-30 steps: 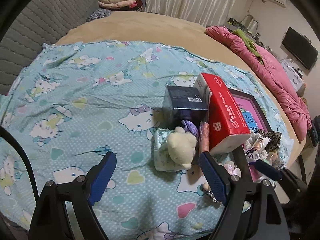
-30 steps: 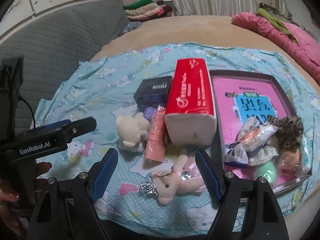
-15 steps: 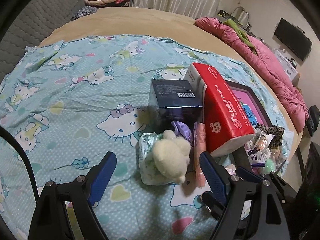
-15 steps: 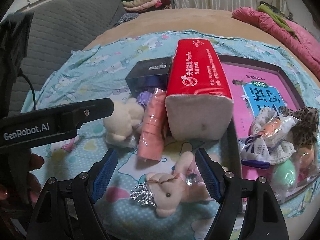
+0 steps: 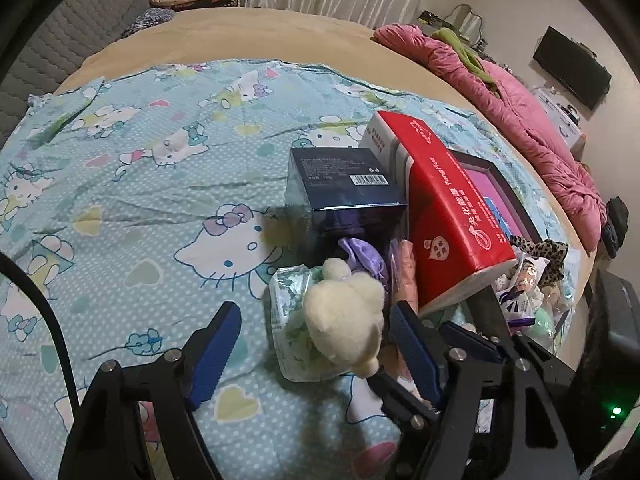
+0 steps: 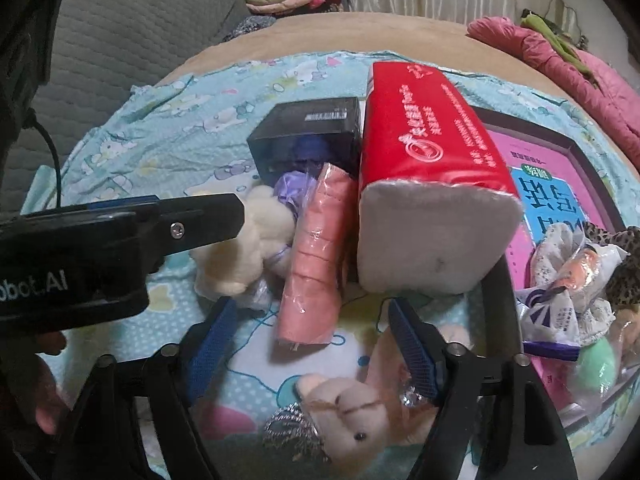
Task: Organize soft objects
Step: 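Grasp the cream plush bear with the left tool while the right grasps the pink wrapped item, then lift the plush bear and pink item and carry both over the tray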
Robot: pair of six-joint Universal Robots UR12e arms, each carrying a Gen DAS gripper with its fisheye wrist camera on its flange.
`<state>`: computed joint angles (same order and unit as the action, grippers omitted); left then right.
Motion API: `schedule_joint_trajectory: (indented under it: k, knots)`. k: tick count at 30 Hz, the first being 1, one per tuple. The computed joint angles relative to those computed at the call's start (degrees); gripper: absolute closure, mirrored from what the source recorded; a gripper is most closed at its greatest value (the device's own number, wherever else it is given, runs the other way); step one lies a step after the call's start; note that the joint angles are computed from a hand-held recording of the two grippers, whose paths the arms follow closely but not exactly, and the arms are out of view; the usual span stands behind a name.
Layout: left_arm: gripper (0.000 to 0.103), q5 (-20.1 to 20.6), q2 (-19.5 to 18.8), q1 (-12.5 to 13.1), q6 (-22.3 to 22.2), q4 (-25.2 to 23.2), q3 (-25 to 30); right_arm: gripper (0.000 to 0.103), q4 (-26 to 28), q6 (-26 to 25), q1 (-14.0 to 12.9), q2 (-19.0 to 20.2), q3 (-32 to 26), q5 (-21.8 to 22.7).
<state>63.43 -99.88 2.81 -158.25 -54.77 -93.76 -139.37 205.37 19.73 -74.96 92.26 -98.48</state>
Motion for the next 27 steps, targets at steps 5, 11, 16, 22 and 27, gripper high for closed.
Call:
schedule_joint_trajectory:
  k: [5,11,16,22,27]
  knots:
    - [0.033,-0.27,-0.36,-0.13,0.83,-0.9,0.34,0.054,1.64,0.34,-0.46,0.64,-0.37,0.27]
    - [0.041,-0.54,-0.64,-0.43,1.9,-1.67,0.62,0.077,0.84,0.34,-1.24,0.56,0.29,2.53]
    - [0.064,-2.32,-1.07,-0.32,2.72,-4.3,1.06,0.088,-1.34,-0.01,-1.9,-0.02,1.35,5.36]
    - [0.068,-3.84,-1.08,-0.22,2.81,-4.89,0.94,0.09,-3.2,-1.18,-1.81,-0.96,2.13,5.07]
    - [0.069,-3.97,-0.02,0.13,2.44,-3.2,0.17,0.09,-5.3,-1.54,-1.84,-2.02,3.16,5.48]
